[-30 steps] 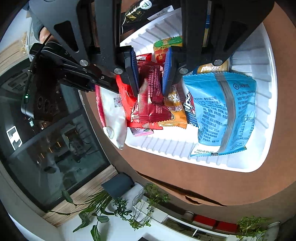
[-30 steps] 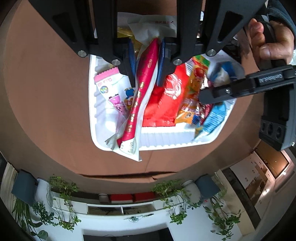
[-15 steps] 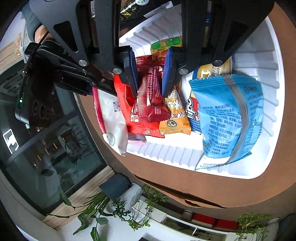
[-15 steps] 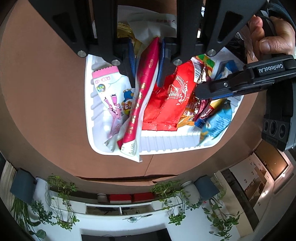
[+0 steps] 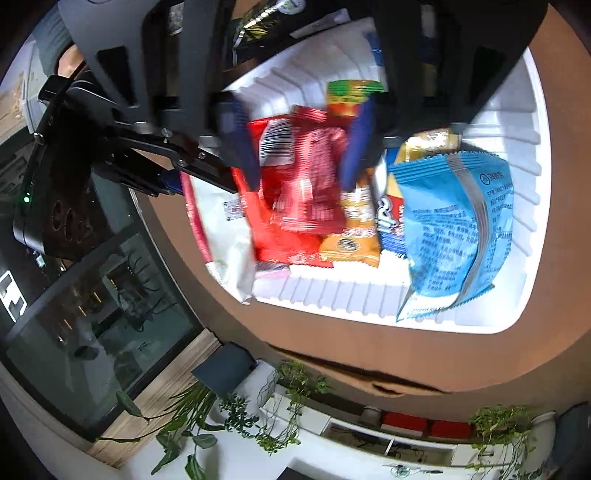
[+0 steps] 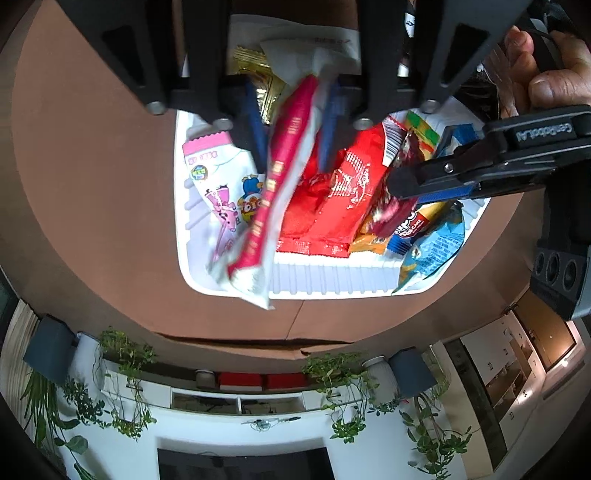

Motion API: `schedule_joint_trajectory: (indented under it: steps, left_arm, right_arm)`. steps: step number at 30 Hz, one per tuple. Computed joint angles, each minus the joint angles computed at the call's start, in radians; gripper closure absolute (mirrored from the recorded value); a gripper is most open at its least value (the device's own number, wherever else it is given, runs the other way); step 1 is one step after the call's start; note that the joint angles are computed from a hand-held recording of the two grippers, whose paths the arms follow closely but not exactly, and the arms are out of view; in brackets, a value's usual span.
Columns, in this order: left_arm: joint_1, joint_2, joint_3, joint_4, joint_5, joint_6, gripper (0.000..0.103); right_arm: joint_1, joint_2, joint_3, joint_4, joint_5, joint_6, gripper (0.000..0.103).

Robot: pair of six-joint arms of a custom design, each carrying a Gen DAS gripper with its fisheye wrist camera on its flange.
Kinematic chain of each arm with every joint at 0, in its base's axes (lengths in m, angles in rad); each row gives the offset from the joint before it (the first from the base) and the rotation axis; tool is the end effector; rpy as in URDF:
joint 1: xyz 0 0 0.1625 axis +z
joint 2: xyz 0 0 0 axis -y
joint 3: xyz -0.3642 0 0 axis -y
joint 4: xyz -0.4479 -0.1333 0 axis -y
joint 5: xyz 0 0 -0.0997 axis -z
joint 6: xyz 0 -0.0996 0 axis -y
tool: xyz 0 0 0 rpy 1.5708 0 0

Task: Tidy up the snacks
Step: 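Open both tools and withdraw them back over the remaining snacks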

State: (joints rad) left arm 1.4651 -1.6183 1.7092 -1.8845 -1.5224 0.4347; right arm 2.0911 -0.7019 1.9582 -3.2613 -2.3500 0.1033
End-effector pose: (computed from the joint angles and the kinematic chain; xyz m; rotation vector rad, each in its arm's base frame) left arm 0.0795 -0.5595 0.4106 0.8037 2.9324 -0.3235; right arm 0.3219 -0.4344 -0.0506 0.2850 -2.4006 0.8087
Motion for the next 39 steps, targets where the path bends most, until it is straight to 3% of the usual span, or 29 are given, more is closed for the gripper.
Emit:
schedule_joint_trajectory:
  steps: [5,8,13,16,21,24,29,39]
  left_arm:
    - [-0.019,-0.035,0.024,0.001,-0.005,0.001,0.047]
    - [-0.019,-0.050,0.019,0.017,-0.014,-0.005,0.036]
    - [-0.014,-0.119,0.021,0.065,-0.066,0.020,0.004]
    - [0.011,-0.156,0.013,0.088,-0.103,0.056,0.000]
    - [0.087,-0.231,0.001,0.137,-0.149,0.119,0.000]
    - [0.146,-0.295,0.029,0.132,-0.163,0.204,0.000]
    - [0.188,-0.399,0.100,0.151,-0.121,0.331,0.000]
    - [0.208,-0.506,0.189,0.232,-0.052,0.353,0.000]
  right_arm:
    - [0.012,-0.015,0.015,-0.035,0.003,-0.009,0.062]
    - [0.027,-0.024,0.028,-0.052,-0.002,-0.014,0.055]
    - [0.058,-0.078,0.105,-0.167,0.045,0.011,0.020]
    - [0.089,-0.105,0.165,-0.251,0.057,0.026,0.011]
    - [0.139,-0.123,0.244,-0.307,0.050,0.067,0.009]
    - [0.163,-0.114,0.289,-0.344,0.047,0.132,0.009]
    - [0.191,-0.083,0.342,-0.400,0.042,0.219,0.009]
    - [0.239,-0.008,0.376,-0.436,0.069,0.371,0.009]
